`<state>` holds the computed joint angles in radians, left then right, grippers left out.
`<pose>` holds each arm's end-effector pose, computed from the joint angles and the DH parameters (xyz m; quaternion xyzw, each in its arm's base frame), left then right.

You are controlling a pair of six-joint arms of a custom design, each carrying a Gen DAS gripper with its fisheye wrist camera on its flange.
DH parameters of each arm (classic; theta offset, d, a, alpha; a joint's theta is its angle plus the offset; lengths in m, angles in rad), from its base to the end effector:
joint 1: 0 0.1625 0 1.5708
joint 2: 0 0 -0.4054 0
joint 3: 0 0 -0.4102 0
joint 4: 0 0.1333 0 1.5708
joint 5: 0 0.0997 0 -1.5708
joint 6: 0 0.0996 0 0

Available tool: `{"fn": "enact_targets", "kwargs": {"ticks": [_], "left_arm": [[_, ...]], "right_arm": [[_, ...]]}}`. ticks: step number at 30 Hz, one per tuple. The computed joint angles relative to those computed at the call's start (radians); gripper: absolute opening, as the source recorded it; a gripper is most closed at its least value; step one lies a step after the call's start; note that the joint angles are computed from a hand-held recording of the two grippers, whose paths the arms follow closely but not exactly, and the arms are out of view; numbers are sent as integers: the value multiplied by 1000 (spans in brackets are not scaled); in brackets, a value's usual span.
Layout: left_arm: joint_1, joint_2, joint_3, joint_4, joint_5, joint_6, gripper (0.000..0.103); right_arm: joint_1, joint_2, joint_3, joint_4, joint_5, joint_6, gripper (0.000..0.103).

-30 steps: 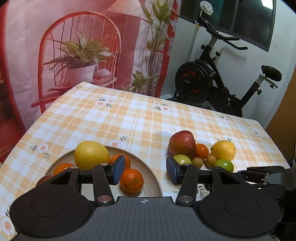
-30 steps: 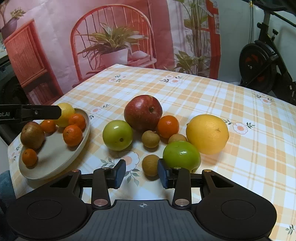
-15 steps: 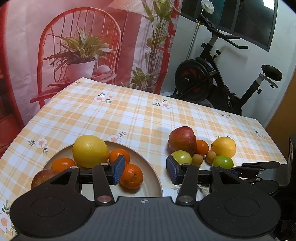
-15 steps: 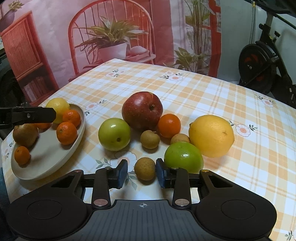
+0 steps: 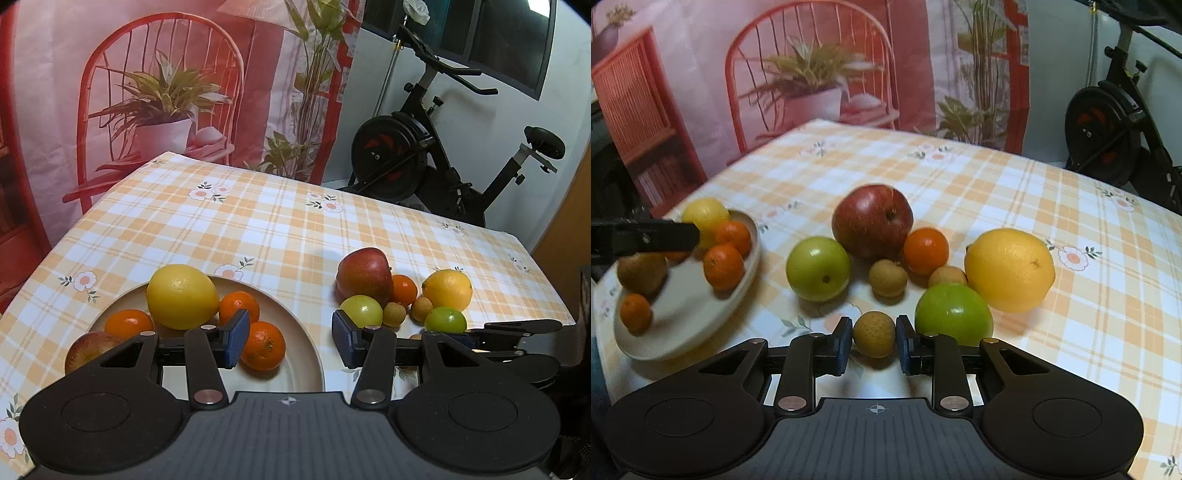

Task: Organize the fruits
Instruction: 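Move the right tool to a brown kiwi while the left tool moves to the yellow-green apple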

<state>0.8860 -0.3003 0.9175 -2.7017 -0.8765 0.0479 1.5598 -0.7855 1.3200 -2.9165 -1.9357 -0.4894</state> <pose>-0.3826 -0.7801 0.0273 0.2451 0.8801 -0.3299 0.2377 0.0892 -0.7768 0.2485 0.1445 -0.8948 0.3347 0.2576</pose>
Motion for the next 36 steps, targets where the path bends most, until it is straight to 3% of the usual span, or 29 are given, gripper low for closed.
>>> {"fn": "enact_targets", "kwargs": {"ticks": [16, 24, 27, 30, 33, 36], "left_arm": [[-27, 63, -132, 111, 4, 59, 52], [-21, 145, -282, 275, 1, 8, 52], [-13, 178, -338, 324, -30, 12, 52], [-7, 222, -415, 381, -49, 50, 52], [-7, 280, -506, 435, -14, 113, 53], [0, 318, -584, 507, -25, 111, 53]], "right_arm": [[-48, -117, 150, -250, 127, 30, 23], [-91, -173, 219, -315, 161, 50, 23], [-103, -188, 238, -324, 172, 56, 23], [-113, -198, 251, -330, 182, 62, 23], [-117, -203, 259, -333, 189, 68, 23], [-119, -205, 262, -333, 193, 69, 23]]}}
